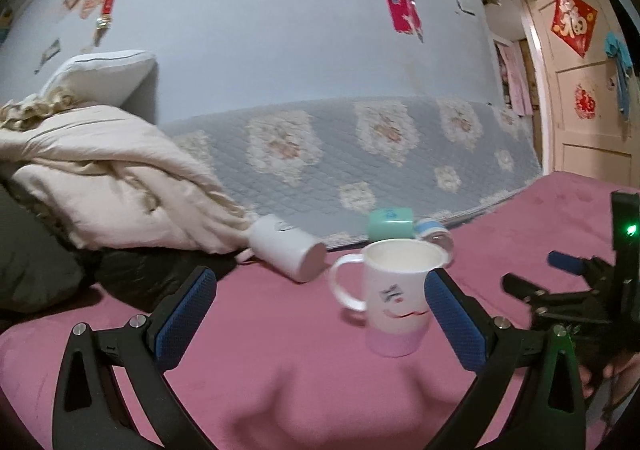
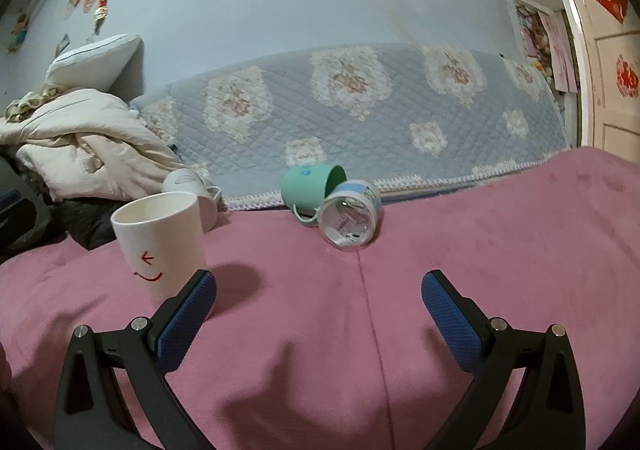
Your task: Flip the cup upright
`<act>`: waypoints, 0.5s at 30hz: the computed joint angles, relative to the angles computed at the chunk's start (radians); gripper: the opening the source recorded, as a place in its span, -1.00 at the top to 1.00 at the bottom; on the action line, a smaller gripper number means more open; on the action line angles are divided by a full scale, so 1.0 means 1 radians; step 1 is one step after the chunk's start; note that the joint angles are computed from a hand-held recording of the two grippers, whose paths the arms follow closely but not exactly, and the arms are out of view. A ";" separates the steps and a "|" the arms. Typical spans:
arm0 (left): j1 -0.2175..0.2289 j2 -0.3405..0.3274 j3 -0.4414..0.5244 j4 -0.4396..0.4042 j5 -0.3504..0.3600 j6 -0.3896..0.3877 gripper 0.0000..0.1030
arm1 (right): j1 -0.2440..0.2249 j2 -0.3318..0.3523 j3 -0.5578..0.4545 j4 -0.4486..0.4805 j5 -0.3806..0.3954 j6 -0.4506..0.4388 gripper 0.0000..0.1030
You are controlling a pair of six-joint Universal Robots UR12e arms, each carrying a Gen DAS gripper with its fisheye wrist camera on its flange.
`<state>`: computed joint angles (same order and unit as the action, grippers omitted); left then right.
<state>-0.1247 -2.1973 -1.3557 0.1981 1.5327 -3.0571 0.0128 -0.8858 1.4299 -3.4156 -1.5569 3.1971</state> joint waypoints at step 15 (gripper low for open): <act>0.011 0.004 -0.046 0.044 0.092 -0.139 -1.00 | 0.003 -0.001 -0.007 0.036 0.005 -0.017 -1.00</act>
<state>-0.1142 -2.1930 -1.4022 0.2418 1.6251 -3.1957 0.0162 -0.8864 1.4233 -3.3798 -1.5515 3.1802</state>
